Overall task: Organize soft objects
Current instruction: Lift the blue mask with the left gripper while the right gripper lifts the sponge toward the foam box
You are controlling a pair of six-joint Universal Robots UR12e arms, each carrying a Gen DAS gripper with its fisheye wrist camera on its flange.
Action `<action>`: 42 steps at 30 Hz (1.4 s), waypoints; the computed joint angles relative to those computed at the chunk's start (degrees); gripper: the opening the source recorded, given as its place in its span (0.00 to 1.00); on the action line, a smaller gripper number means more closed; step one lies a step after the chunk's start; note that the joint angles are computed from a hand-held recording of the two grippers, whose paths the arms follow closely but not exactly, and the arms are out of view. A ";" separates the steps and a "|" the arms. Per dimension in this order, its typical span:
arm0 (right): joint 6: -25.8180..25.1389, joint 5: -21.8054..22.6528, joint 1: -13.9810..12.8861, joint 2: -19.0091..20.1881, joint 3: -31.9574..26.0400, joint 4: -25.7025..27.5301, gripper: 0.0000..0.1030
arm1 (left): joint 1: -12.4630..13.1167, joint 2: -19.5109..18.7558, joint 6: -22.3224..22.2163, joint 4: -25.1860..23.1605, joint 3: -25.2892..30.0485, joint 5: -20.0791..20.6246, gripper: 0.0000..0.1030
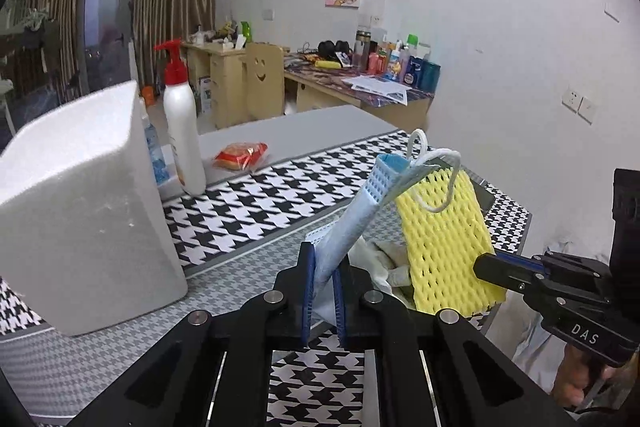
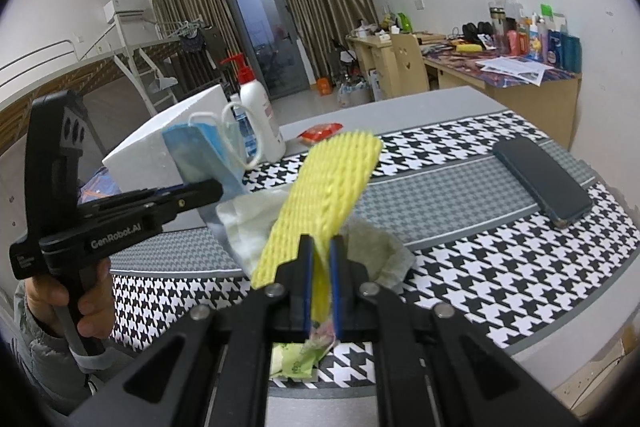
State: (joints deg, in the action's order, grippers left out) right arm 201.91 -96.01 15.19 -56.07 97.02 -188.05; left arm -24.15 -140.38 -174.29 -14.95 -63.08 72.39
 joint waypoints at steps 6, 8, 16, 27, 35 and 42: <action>-0.87 -0.79 0.25 -0.27 -0.17 -0.63 0.10 | 0.16 1.69 -1.03 2.12 -2.63 0.98 0.09; -1.56 -1.82 0.52 -0.29 -0.33 -0.87 0.10 | 0.23 2.25 -1.38 3.10 -3.58 1.38 0.09; -4.16 -5.21 1.64 -0.11 -1.39 -1.81 0.10 | 0.33 4.30 -2.66 7.79 -6.92 5.20 0.09; -6.54 -5.89 2.23 -0.17 -2.60 -3.39 0.10 | 0.37 6.39 -4.47 13.19 -10.28 8.50 0.08; -8.83 -5.91 2.64 0.55 -4.76 -3.34 0.10 | 1.19 7.44 -6.58 14.85 -11.20 11.62 0.08; -10.51 -5.18 2.83 1.28 -7.26 -2.76 0.10 | 1.41 7.74 -7.51 17.02 -11.05 14.77 0.08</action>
